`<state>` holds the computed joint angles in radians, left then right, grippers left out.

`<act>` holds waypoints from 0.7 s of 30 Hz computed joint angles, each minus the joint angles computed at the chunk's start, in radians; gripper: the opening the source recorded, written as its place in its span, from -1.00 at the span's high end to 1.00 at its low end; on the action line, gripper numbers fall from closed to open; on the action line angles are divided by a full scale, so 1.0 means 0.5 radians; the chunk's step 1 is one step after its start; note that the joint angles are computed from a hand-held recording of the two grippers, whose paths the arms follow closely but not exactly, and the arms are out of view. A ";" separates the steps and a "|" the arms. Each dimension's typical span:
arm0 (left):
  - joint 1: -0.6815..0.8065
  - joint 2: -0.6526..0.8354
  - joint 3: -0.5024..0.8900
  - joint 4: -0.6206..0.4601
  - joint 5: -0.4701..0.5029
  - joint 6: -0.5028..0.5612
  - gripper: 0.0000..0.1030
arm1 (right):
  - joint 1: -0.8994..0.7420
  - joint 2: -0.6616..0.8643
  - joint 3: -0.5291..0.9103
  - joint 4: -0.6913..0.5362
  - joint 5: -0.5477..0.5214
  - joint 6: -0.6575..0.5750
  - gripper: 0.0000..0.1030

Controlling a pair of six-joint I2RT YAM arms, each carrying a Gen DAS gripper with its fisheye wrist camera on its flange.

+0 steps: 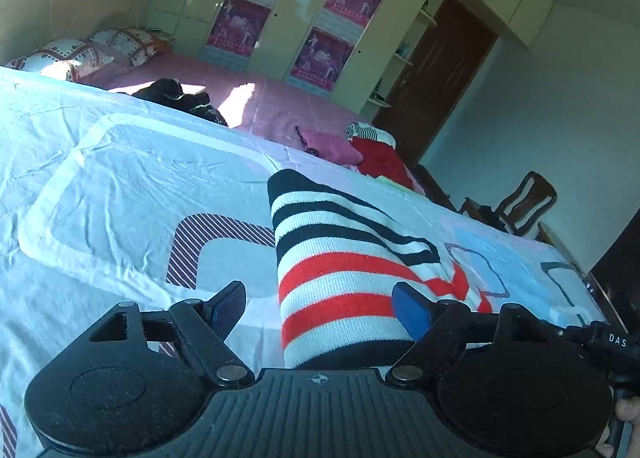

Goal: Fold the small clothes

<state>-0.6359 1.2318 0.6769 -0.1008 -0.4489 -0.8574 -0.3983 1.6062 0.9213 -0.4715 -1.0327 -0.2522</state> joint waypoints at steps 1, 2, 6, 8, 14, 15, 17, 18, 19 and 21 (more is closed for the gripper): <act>0.045 0.039 0.007 0.024 0.064 0.006 -0.54 | 0.051 0.039 0.039 0.018 0.034 0.014 -0.05; 0.095 0.096 0.019 0.051 0.143 0.018 -0.54 | 0.106 0.077 0.075 0.030 0.079 0.025 0.03; 0.152 0.224 0.028 0.142 0.260 -0.011 -0.54 | 0.249 0.080 0.042 0.215 0.230 0.035 0.57; 0.141 0.243 0.030 0.181 0.259 0.002 -0.53 | 0.230 0.013 -0.012 0.273 0.218 -0.047 0.81; 0.110 0.384 0.128 0.133 0.263 0.017 -0.53 | 0.188 0.134 -0.001 0.264 0.271 -0.199 0.67; 0.123 0.365 0.128 0.125 0.281 0.012 -0.53 | 0.163 0.187 0.037 0.259 0.196 -0.143 0.60; 0.134 0.315 0.129 0.104 0.285 0.074 -0.53 | 0.117 0.248 0.090 0.359 0.054 0.072 0.37; 0.142 0.303 0.138 0.089 0.287 0.109 -0.53 | 0.110 0.302 0.140 0.383 0.009 0.154 0.34; 0.156 0.300 0.141 0.090 0.299 0.128 -0.53 | 0.126 0.375 0.232 0.313 0.013 0.181 0.34; 0.205 0.325 0.156 0.091 0.363 0.135 -0.53 | 0.176 0.537 0.400 0.216 0.023 0.266 0.38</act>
